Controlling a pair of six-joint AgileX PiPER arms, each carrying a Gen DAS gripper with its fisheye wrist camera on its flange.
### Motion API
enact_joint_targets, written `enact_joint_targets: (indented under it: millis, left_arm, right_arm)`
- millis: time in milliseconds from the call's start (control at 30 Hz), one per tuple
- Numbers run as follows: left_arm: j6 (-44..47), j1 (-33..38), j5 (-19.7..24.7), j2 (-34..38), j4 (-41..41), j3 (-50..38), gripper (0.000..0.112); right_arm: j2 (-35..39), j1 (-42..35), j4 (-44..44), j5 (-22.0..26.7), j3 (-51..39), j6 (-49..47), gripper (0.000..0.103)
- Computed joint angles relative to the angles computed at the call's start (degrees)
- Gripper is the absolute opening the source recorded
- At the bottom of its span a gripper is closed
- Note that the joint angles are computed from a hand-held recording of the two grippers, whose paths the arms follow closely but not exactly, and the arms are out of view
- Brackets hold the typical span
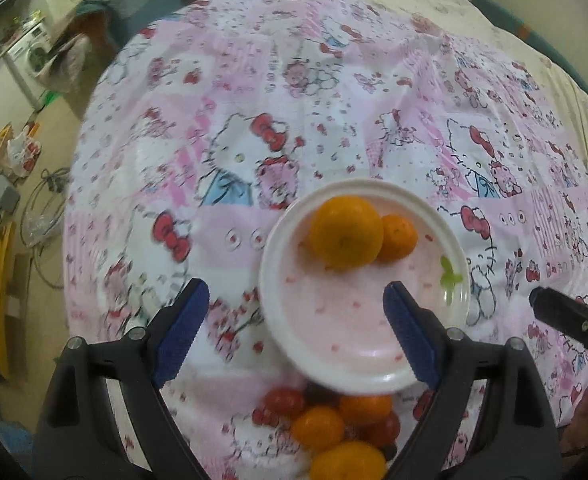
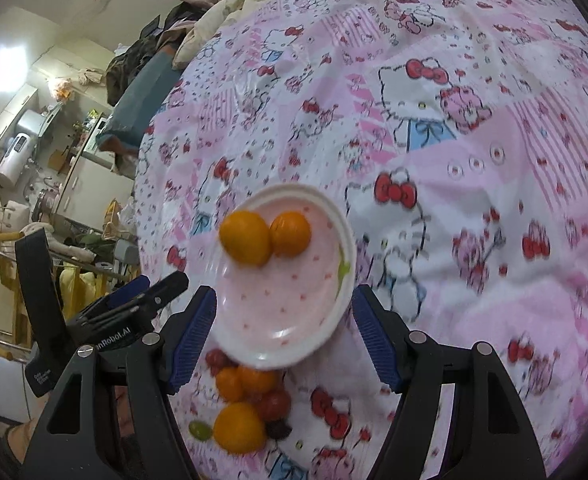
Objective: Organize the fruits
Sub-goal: 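Lift both tools away from the plate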
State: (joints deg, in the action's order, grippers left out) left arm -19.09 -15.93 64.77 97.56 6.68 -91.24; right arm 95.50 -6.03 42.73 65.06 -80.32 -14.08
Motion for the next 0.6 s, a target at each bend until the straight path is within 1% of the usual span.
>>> enact_joint_targets:
  millis: [300, 400, 600]
  left_arm:
    - [-0.8, -0.3, 1.2, -11.5, 0.1, 10.7, 0.087]
    - [-0.9, 0.1, 1.7, -15.7, -1.3, 14.2, 0.087]
    - [-0.3, 0.8, 2.7, -21.2, -1.6, 18.5, 0.087]
  right_arm:
    - [-9.1, 2.5, 1.6, -1.0, 10.7, -1.4, 0.073]
    - [-11.6, 4.1, 1.1, -1.7, 13.8, -1.1, 0.073]
    - [-14.3, 7.8, -0.2, -2.8, 18.3, -0.5, 0.073]
